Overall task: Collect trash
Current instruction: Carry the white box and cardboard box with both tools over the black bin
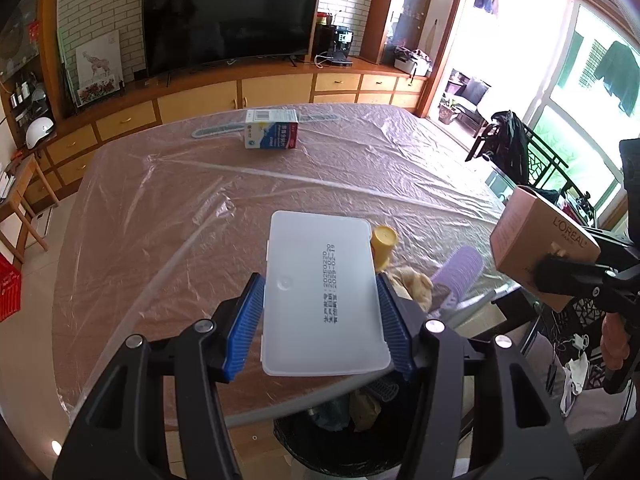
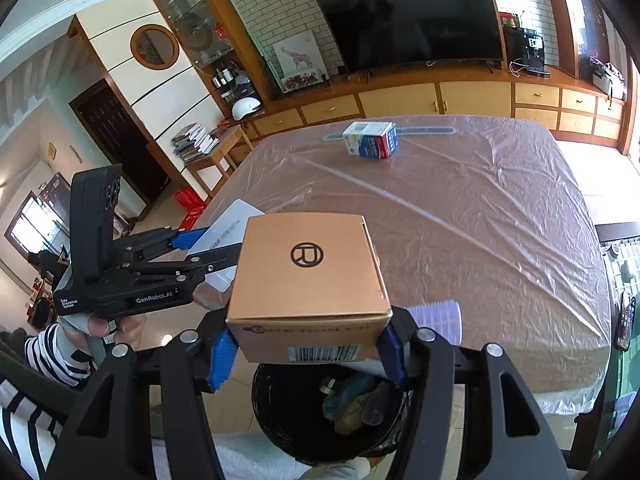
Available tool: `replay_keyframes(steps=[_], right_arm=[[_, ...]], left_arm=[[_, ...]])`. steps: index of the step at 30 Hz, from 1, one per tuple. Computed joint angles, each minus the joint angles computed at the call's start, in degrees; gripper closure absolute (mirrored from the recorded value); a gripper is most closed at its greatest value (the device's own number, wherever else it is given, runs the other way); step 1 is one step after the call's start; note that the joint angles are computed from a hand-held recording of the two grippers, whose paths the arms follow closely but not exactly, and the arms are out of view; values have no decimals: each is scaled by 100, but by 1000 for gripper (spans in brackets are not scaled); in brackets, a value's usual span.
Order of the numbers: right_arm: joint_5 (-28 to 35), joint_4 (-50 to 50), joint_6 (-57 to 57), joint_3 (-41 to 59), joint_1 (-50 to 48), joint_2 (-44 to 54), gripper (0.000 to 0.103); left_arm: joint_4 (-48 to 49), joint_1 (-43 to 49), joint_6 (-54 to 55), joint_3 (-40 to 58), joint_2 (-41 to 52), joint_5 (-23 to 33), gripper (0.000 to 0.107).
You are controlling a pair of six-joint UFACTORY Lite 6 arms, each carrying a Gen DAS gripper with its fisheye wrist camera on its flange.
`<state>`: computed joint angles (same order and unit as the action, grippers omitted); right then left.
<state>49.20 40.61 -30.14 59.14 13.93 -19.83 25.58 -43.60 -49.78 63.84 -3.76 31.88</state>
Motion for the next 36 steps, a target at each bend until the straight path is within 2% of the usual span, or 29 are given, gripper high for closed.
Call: replay_keyframes(steps=[21, 36], right_arm=[[870, -401, 147, -1412, -27, -1646, 46], [820, -972, 865, -2265, 546, -2320, 46]], left_arm=[[-19, -1424, -510, -695, -504, 349, 51], [-200, -1995, -701, -1054, -457, 336, 51]])
